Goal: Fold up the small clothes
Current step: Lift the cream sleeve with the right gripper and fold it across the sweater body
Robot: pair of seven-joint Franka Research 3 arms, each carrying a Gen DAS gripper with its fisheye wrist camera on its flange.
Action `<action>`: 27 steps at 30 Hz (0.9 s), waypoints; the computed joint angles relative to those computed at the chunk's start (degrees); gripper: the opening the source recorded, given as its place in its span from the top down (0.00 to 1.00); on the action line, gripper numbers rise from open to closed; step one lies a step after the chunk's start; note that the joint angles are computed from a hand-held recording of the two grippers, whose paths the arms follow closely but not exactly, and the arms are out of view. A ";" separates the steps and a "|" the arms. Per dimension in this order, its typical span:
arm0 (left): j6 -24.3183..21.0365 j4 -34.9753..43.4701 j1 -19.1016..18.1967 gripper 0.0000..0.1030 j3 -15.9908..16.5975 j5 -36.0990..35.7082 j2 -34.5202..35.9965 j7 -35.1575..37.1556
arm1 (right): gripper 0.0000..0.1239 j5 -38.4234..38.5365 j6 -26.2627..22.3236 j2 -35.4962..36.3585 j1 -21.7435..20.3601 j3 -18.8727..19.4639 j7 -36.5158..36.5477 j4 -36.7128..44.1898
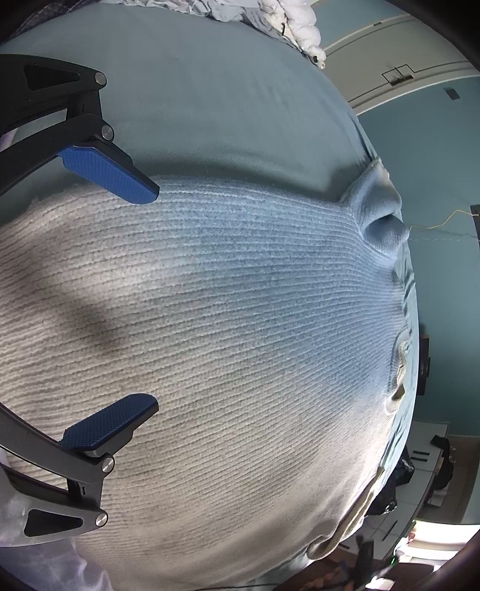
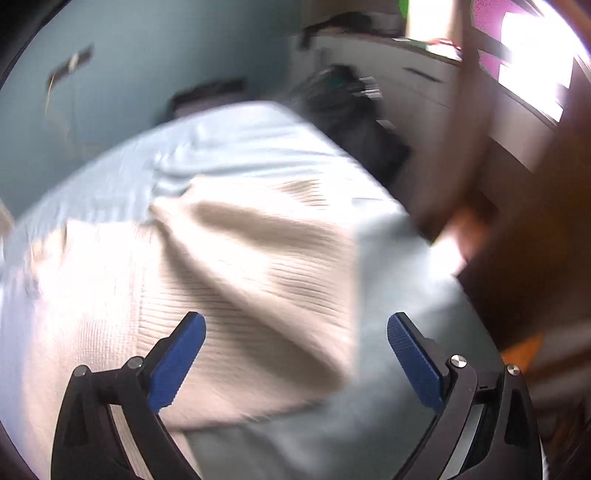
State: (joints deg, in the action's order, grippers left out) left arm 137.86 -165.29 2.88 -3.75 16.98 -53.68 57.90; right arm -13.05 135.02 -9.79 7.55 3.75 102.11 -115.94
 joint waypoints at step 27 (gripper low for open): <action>-0.47 0.06 -0.18 0.00 -1.21 0.78 -1.48 -0.25 | 0.29 3.87 -1.56 -25.28 -15.26 -9.56 -9.17 -19.41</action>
State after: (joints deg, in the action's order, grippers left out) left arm 137.40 -165.23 2.70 -4.96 17.75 -55.17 57.65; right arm -9.18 133.46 -35.07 -7.71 -5.81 92.94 -135.35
